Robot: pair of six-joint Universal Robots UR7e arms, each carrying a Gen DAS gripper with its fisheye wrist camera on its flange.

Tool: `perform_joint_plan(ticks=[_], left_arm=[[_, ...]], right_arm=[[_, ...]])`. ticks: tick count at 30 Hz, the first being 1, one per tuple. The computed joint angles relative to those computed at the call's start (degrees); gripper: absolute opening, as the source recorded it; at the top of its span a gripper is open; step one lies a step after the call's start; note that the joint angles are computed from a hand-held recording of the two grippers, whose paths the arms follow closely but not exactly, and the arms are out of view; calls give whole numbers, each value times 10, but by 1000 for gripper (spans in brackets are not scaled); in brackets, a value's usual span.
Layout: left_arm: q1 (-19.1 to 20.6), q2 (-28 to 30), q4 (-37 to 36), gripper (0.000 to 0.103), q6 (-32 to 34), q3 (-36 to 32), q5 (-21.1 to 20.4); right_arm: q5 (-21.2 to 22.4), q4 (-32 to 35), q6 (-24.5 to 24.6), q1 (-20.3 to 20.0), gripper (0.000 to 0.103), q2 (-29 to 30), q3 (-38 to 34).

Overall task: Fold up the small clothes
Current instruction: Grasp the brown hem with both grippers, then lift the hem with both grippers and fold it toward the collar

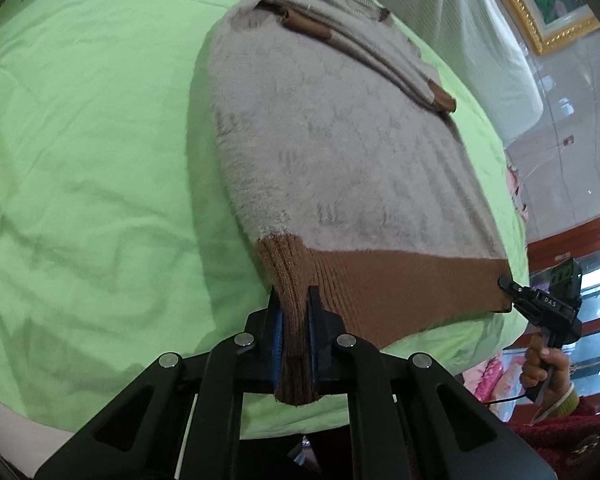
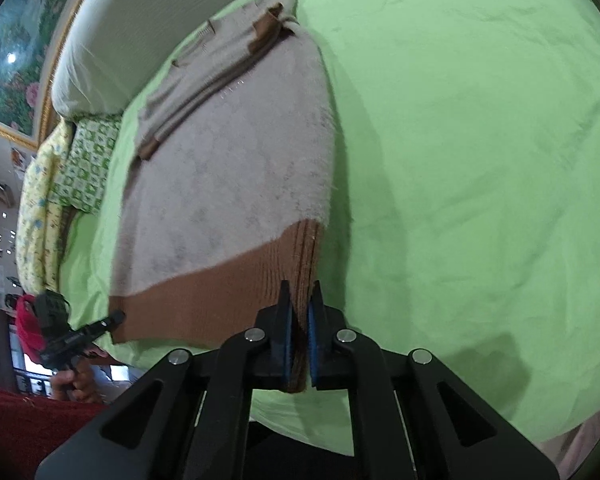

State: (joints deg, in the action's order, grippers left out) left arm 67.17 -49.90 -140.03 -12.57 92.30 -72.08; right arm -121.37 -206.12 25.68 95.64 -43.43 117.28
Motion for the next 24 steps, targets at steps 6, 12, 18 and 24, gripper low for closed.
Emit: perform_joint_plan(ticks=[6, 12, 18, 24], left_arm=[[-8, 11, -23, 8, 31, -34, -17], [-11, 42, -45, 8, 41, -101, -29], [-5, 100, -70, 8, 45, -211, -29], [-2, 181, -50, 7, 63, -366, -20]], right_arm=[[28, -40, -48, 9, 7, 4, -34], [51, -45, -91, 6, 7, 1, -81], [77, -45, -127, -9, 7, 0, -150], [91, -13, -153, -29, 7, 6, -237]])
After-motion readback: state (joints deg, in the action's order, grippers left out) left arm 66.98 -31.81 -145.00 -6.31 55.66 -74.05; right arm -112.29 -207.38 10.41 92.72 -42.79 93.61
